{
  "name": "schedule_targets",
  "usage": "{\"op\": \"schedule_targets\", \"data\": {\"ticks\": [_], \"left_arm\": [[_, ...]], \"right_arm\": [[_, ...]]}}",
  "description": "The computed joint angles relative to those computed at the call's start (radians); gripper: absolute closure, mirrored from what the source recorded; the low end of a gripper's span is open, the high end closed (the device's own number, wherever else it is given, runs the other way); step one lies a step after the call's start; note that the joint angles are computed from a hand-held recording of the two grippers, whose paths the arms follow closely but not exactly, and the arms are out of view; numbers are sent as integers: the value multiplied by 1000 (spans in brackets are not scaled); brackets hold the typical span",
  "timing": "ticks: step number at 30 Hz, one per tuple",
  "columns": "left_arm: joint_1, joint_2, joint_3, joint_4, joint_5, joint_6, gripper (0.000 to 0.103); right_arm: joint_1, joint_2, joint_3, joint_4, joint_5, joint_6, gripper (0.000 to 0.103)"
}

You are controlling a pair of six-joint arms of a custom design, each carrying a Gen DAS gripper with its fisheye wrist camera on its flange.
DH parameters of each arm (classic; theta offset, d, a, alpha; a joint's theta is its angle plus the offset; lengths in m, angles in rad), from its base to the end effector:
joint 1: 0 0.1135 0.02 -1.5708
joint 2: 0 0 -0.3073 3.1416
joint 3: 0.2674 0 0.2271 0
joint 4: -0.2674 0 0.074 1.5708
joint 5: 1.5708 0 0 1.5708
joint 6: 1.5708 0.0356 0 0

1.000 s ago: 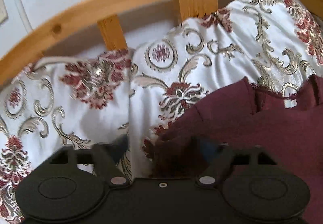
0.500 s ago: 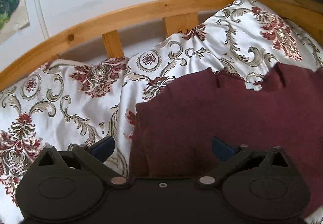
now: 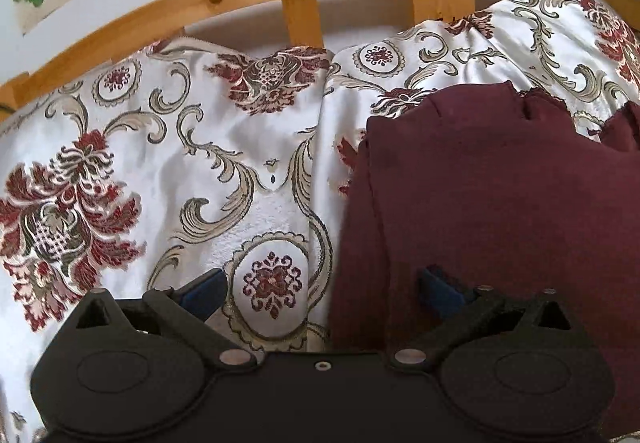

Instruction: Fold small clothes

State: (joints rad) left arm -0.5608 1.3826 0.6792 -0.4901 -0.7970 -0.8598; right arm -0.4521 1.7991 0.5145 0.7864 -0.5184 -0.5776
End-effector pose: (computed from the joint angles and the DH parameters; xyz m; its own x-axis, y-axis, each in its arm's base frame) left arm 0.1870 -0.0874 0.2275 -0.6263 -0.2319 -0.7443 -0.4996 0.8523 0.1548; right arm 0.2786 -0.1157 0.1695 -0.3535 -0.3556 -0.8652 -0.2448 0.9279 -0.2813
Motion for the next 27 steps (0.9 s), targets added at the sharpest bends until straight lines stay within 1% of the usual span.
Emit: {"op": "schedule_targets", "data": {"ticks": [4, 7, 8, 9, 10, 12, 14, 15, 16, 19, 20, 22, 24, 27], "left_arm": [[5, 5, 3, 9, 5, 25, 0], [2, -30, 7, -20, 18, -12, 1], [-4, -45, 7, -36, 20, -37, 1], [-11, -65, 7, -53, 23, -65, 1], [-22, -89, 3, -67, 22, -95, 1], [-59, -138, -3, -109, 10, -171, 1], [-113, -172, 4, -184, -10, -271, 1], [-142, -179, 10, -220, -21, -321, 1], [-185, -184, 18, -274, -33, -398, 1], [-341, -185, 48, -441, -53, -675, 1], [-412, -177, 55, -496, -61, -796, 1], [-536, -159, 59, -576, -70, -992, 1], [-641, -133, 64, -626, -69, -1138, 1], [-735, -116, 62, -645, -60, -1263, 1]], "right_arm": [[0, -14, 2, -18, 7, 2, 0], [-1, -57, -10, -22, 14, -3, 0], [-2, -68, -24, 2, 10, -12, 0], [-3, -75, -48, 53, 8, -25, 0], [0, -78, -85, 135, 9, -43, 0], [4, -82, -130, 236, 6, -69, 0], [6, -96, -163, 289, -6, -76, 0], [2, -112, -175, 293, -26, -69, 0], [-4, -128, -184, 290, -51, -57, 0], [-28, -206, -205, 201, -170, -33, 0], [-31, -237, -209, 153, -203, -38, 0], [-36, -298, -219, 47, -270, -76, 0], [-29, -343, -231, -40, -303, -127, 0], [-7, -378, -252, -111, -321, -190, 0]]}}
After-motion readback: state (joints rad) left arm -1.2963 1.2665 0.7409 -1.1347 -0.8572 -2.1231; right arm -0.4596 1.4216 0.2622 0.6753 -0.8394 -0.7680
